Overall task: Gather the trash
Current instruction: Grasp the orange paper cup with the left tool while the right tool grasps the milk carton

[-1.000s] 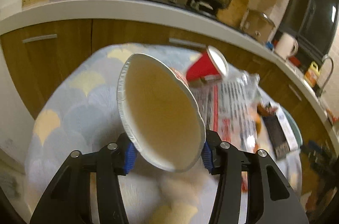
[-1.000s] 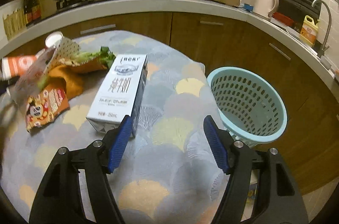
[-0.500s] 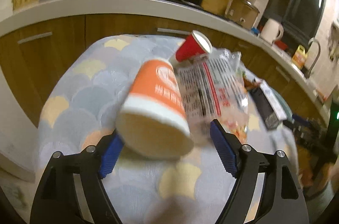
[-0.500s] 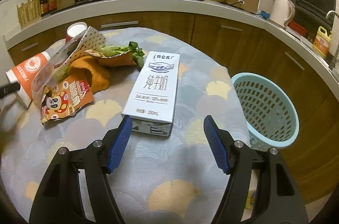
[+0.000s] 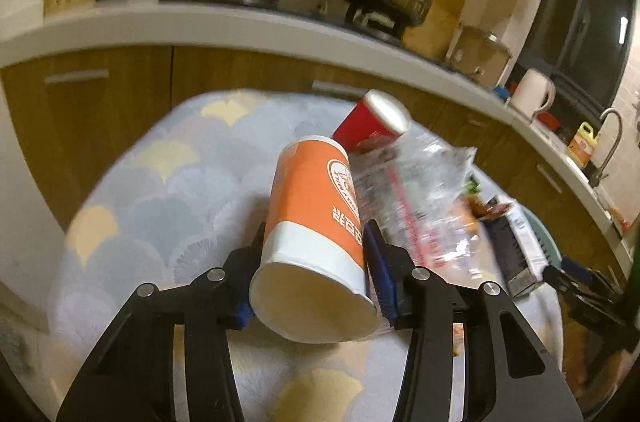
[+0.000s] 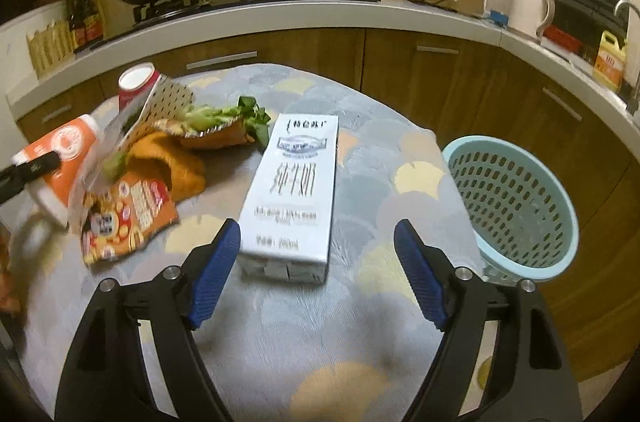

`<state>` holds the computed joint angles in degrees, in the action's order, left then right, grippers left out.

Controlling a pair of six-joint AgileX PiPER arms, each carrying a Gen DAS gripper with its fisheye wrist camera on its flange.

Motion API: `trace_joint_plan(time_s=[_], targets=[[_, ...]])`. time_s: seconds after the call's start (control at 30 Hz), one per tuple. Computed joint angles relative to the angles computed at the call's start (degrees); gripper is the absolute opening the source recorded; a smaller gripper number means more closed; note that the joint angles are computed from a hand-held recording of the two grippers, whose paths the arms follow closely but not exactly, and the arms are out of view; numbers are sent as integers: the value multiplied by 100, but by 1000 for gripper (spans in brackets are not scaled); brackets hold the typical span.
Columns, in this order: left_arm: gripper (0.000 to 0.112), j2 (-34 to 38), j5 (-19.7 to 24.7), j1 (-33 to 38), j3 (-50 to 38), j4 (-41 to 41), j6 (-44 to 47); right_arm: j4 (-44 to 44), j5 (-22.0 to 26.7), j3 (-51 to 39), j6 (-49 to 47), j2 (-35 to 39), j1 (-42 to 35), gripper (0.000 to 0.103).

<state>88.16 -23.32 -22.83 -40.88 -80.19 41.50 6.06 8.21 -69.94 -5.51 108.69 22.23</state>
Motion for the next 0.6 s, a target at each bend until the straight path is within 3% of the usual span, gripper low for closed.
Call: trace_joint_plan(time_s=[0.13,0.33,0.43,0.5,0.57,0.6], targets=[[44,-383,-713,-509,23,-491,396,849,562,-723,-580,414,-4,77],[44,-483,-1099,-950,-244,-988,933,-1163,1102,-1632,1686,999,226,83],[44,-332,-1140,-1060,-425,-1063,1004,-841,1328,-1946,1462,1217,173,82],[44,-203,-1150,-1141,-597,-1125,1079,-713,1408,-2011,1330,1265,145,76],[44,-79,-1160,-1205,-733,-1148,1156,-458,1465,-2008,970,1250,113,52],[44,15,-1185,-1274,-869,-1213,1263,-284,1512,-2003,729,1234,92,53]])
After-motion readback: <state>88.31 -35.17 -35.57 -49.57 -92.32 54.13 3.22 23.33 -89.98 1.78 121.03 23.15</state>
